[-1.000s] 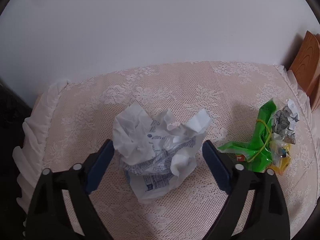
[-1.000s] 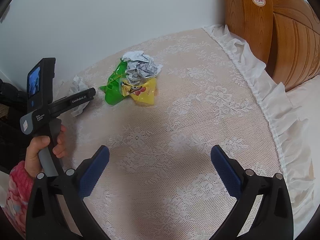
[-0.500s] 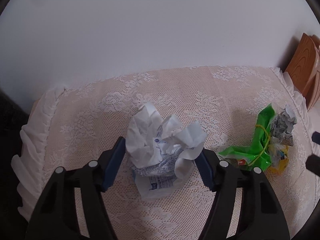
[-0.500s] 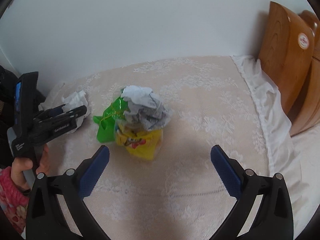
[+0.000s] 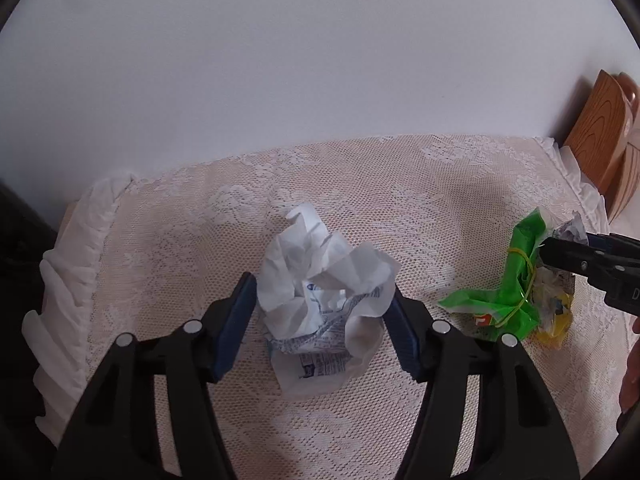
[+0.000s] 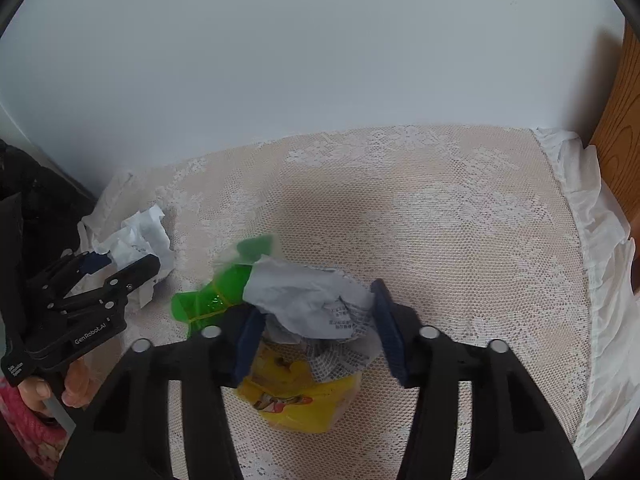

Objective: Collect trash
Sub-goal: 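Grasp the crumpled white paper with the left tool while the right tool grasps the grey wrapper, then carry the paper and grey wrapper toward the green wastebasket with both tools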

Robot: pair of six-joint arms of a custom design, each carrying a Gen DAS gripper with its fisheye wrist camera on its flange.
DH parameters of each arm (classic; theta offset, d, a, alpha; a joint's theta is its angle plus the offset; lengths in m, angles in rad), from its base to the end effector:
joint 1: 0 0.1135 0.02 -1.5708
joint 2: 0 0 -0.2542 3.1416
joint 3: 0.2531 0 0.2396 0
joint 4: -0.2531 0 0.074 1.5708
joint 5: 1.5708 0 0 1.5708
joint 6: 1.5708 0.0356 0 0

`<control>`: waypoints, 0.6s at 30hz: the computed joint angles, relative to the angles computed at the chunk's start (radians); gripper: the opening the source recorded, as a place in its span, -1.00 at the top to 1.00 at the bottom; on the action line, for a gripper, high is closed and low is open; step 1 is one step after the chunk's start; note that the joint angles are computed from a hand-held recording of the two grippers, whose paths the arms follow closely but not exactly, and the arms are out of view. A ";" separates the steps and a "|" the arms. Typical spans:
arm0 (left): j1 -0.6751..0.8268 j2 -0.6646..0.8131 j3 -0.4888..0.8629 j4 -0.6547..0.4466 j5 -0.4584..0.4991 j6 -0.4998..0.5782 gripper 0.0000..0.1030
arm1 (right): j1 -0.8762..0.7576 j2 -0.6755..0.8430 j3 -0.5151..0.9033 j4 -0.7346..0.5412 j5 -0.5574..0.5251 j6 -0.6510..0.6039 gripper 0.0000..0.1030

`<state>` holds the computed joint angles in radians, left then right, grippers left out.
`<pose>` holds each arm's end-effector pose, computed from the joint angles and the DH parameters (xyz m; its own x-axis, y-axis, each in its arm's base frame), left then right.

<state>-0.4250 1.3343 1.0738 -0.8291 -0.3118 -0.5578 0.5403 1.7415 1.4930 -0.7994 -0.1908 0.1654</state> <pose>0.2322 -0.0931 0.2632 -0.8244 -0.1799 -0.5366 -0.2042 0.9788 -0.0143 0.3028 0.1895 0.2707 -0.8294 -0.3090 -0.4655 -0.4559 0.8558 0.2443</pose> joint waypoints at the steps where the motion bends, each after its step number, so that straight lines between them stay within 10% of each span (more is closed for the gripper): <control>1: -0.004 -0.006 0.001 -0.008 0.000 -0.007 -0.16 | -0.003 -0.006 -0.003 0.000 0.001 -0.004 0.07; 11: -0.204 -0.137 0.010 -0.173 -0.091 -0.143 -0.16 | -0.026 -0.311 -0.201 -0.039 0.025 0.105 0.07; 18: -0.539 -0.182 0.097 -0.432 -0.182 -0.448 -0.16 | 0.018 -0.646 -0.392 -0.201 0.094 0.238 0.07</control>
